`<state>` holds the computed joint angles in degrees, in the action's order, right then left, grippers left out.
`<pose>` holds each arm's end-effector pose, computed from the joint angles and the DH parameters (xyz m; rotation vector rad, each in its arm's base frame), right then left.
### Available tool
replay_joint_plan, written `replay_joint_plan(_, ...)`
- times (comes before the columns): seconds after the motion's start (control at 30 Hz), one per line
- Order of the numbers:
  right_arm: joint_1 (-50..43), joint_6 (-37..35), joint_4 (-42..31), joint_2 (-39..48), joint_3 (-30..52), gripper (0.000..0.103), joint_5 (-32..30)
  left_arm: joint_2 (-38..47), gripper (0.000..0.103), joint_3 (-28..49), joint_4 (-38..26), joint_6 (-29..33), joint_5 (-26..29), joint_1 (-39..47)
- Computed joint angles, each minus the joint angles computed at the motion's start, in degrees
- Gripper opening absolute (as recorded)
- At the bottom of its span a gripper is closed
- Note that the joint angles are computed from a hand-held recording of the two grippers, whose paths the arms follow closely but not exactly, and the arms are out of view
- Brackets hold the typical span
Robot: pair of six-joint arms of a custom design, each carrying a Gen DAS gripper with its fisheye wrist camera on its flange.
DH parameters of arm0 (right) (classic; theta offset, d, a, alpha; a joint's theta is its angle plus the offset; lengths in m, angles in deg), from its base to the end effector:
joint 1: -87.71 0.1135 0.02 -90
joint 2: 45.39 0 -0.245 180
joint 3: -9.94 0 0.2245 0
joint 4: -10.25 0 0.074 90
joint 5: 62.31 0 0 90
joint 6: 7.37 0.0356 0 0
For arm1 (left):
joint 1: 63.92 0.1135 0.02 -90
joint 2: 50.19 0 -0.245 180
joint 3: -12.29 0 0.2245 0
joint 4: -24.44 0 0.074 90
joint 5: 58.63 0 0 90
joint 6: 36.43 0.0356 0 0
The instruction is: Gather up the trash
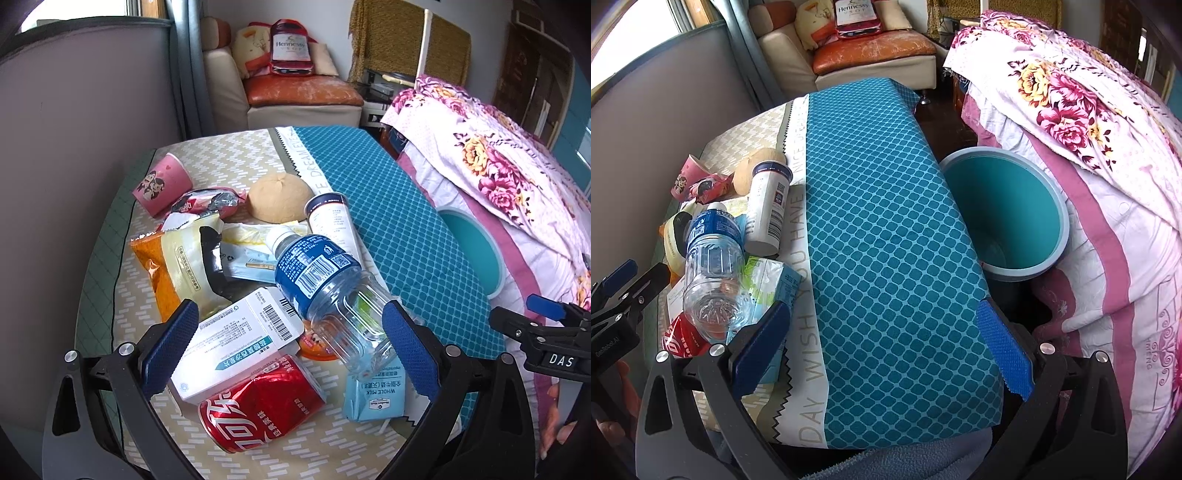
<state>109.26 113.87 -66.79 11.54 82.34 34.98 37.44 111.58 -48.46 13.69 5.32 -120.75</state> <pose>0.1456 0.0526 0.2826 0.2652 2.6252 0.1466 0.1667 -0.2264 0.3108 0.2196 2.4703 -0.0938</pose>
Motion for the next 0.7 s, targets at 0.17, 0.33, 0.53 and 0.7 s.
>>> replay_joint_plan(0.17,-0.03,0.19,0.08,0.46,0.13,0.097,-0.19,-0.04,0.099,-0.09,0.10,0.28,0.24,0.26)
replay_joint_plan(0.33,-0.60,-0.01,0.25,0.98,-0.07,0.097,-0.73,-0.21,0.099,-0.44,0.38,0.17,0.13,0.21)
replay_joint_plan(0.53,-0.84,-0.01,0.39,0.89,-0.33,0.097,-0.89,-0.20,0.099,-0.38,0.37,0.27,0.22,0.26)
replay_joint_plan(0.7,-1.10,0.03,0.83,1.28,-0.82,0.097,-1.12,-0.24,0.099,-0.49,0.37,0.04,0.41,0.16)
